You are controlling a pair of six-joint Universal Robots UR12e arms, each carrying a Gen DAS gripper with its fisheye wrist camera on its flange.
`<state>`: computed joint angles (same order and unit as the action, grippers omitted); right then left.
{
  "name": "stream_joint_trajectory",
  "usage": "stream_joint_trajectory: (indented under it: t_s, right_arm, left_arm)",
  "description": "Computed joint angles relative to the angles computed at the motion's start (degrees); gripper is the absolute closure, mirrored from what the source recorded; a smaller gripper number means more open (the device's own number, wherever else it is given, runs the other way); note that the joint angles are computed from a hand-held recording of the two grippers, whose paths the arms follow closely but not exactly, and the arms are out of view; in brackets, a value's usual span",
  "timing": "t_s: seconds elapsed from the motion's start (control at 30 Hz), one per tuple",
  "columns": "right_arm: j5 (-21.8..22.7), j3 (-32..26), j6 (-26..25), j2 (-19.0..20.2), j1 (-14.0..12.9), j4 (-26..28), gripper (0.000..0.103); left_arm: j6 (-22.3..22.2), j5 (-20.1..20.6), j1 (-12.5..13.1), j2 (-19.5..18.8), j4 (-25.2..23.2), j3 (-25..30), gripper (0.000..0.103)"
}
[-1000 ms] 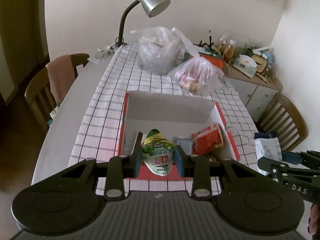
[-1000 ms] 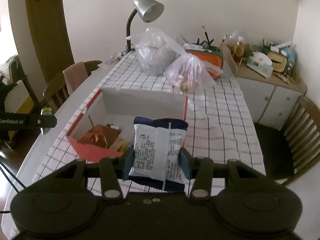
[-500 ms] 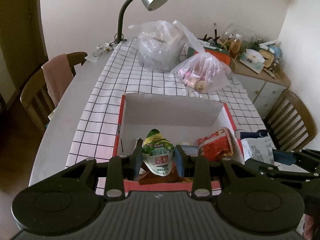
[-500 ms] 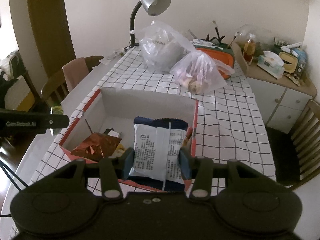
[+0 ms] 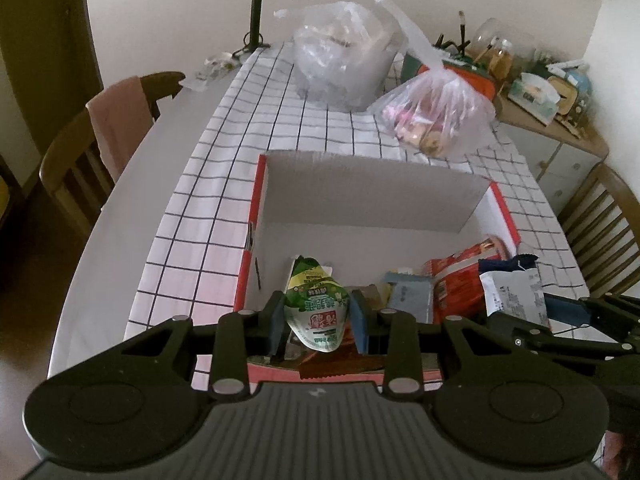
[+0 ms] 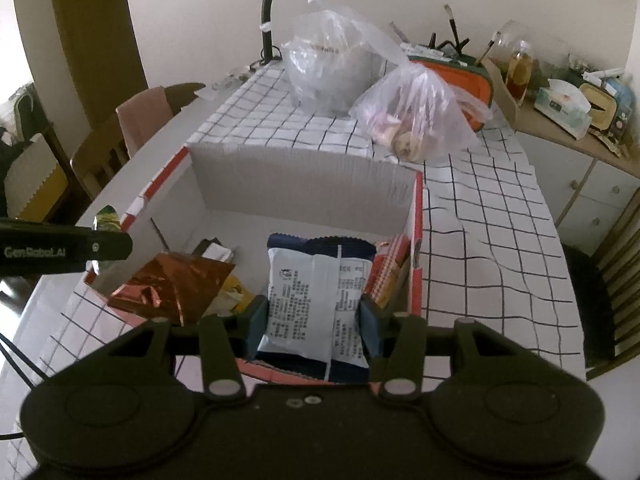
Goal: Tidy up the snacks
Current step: 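Carry the bottle and white-navy packet over the red box, then open both tools to drop the bottle and packet into the box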
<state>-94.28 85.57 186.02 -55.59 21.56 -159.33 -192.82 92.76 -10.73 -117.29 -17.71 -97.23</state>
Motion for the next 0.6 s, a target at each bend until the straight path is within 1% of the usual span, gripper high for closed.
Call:
stream_joint_trajectory:
  t_s: [0.23, 0.43, 0.5, 0.57, 0.6]
  right_arm:
    - [0.7, -0.8, 0.3, 1.3, -0.1, 1.2, 0.056]
    - [0.3, -0.9, 1.1, 1.7, 0.0, 1.9, 0.056]
    - [0.6, -1.0, 1.6, 1.6, 0.0, 2.7, 0.053]
    - [0.6, -0.8, 1.8, 1.4, -0.1, 2.3, 0.050]
    - [0.4, -0.5, 1.9, 1.2, 0.0, 1.9, 0.045]
  left_arm:
    - [0.2, 0.4, -0.3, -1.2, -1.4, 0.7, 0.070]
    - [0.0, 0.4, -0.3, -1.4, -2.1, 0.8, 0.069]
    - [-0.5, 0.6, -0.3, -1.3, -1.7, 0.6, 0.069]
    - [-0.7, 0.4, -0.3, -1.1, -1.8, 0.6, 0.068]
    - [-0.7, 0.2, -0.2, -1.0, -1.8, 0.4, 0.068]
